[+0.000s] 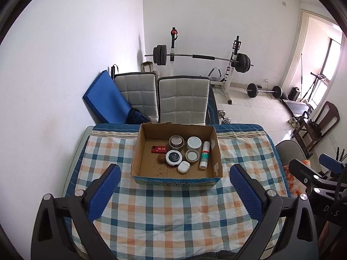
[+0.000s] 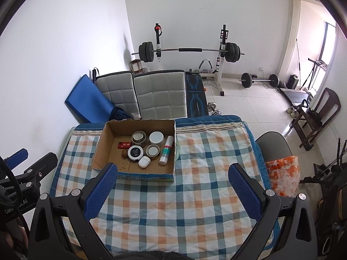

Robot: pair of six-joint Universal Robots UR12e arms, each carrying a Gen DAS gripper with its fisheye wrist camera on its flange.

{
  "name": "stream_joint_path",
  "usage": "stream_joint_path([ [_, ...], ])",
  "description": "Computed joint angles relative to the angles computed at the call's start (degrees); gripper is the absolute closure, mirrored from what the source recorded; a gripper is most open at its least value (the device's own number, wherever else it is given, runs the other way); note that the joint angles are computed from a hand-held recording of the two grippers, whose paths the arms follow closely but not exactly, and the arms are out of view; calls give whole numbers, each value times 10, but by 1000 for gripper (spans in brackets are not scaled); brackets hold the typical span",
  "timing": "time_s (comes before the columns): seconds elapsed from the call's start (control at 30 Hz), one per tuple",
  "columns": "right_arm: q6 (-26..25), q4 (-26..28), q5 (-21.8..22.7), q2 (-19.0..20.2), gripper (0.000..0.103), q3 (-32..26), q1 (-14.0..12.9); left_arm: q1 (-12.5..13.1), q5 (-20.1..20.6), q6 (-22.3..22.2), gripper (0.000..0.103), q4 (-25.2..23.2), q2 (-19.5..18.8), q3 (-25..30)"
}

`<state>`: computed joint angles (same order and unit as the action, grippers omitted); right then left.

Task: Organize rigid objects

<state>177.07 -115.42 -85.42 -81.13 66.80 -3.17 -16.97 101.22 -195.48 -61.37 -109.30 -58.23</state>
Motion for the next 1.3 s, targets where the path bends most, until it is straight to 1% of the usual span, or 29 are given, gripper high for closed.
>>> stream_joint_path([
  [0.27, 2, -3, 2, 0, 0, 0, -5, -2, -1, 8, 0, 2, -4, 6],
  [0.7, 0, -5, 6, 0, 0, 1, -8, -3, -1, 7, 0, 0, -8, 11],
  [0.9, 15, -11, -5, 3, 0, -3, -8, -3, 1, 10, 0, 1, -11, 14],
  [1.3, 23, -14, -11, 3, 0, -5, -8, -4, 3, 12, 0, 1, -17, 22],
])
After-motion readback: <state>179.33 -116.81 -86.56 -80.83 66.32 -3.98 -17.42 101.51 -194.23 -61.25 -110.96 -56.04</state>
